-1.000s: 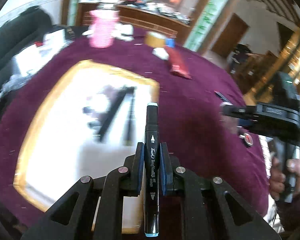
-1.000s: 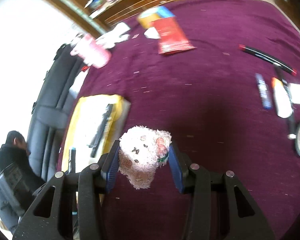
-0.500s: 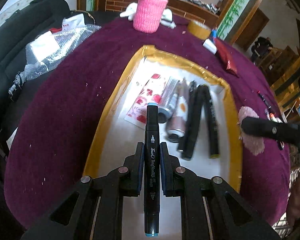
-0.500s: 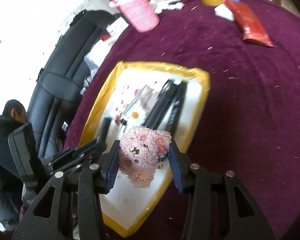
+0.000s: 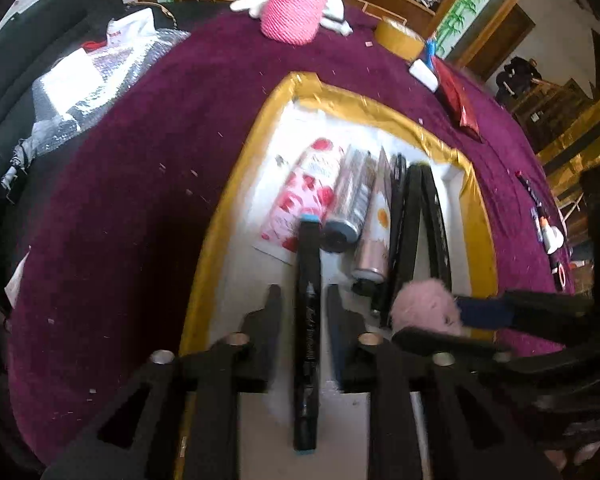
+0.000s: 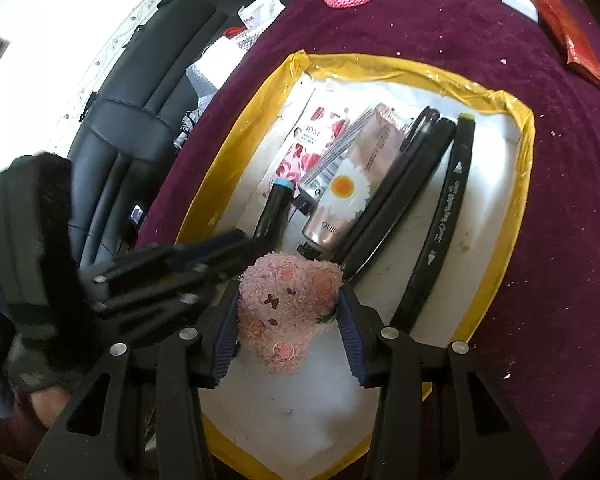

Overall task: Organize objects
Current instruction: 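Lower the marker and pom-pom into the tray and open both grippers, then move both grippers back to the remaining items on the table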

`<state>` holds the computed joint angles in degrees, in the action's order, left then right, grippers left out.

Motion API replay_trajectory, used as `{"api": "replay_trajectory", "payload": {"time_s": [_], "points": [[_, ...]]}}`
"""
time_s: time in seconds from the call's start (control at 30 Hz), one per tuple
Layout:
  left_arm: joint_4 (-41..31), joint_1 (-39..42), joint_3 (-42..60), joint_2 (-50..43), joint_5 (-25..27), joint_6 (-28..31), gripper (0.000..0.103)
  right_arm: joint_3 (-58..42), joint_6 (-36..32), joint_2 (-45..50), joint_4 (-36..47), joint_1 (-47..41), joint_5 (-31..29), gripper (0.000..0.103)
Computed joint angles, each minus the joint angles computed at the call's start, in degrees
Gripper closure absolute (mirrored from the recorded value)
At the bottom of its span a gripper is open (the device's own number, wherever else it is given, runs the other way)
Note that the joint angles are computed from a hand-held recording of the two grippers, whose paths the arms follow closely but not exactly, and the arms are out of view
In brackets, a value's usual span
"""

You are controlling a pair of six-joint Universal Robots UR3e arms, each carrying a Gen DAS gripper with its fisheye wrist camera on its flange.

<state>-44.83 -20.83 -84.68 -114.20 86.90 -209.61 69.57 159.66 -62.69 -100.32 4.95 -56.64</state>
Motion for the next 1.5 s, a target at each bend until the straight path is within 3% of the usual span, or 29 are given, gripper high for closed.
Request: {"api": "replay_trajectory", "payload": {"time_s": [0.03, 0.2, 0.27, 0.7, 0.97, 1.17, 1.27, 1.5], "points": [[-0.4, 0.5, -0.2, 0.8, 0.1, 0.1, 0.064, -0.3, -0.1, 0.2, 0.3, 0.0, 0.0, 0.058], [1.0, 2.7, -3.0, 5.5, -0.8, 0.4, 0.062, -0.9, -1.1, 1.2, 1.5, 1.3, -0.2, 0.058], [1.2, 2.8, -3.2, 6.6, 1.2, 0.0, 0.059, -1.2, -1.5, 1.5, 1.5, 2.2, -0.7, 0.058], [4.4, 2.7, -4.3, 7.9, 3.8, -1.5, 0.055, 4.1, -2.3, -1.8, -5.2, 5.5, -6.9, 0.052], [6.2, 2.2, -5.0, 8.3, 4.4, -3.8, 0.054, 11.6, -3.7, -8.2, -8.5, 2.3, -5.2, 0.043], [4.7, -2.5, -0.8, 8.2, 12.4, -8.9, 0.054, 20.1, -8.6, -18.1, -8.5, -6.1, 0.0, 0.043], [2.7, -6.8, 3.7, 6.4, 16.5, -12.6, 0.052, 20.6, -11.3, -20.2, -4.5, -13.2, 1.8, 0.043], [-5.2, -16.3, 20.3, -4.4, 18.6, -17.8, 0.05, 16.9, -17.0, -17.3, 2.7, -33.9, -1.7, 0.044]]}}
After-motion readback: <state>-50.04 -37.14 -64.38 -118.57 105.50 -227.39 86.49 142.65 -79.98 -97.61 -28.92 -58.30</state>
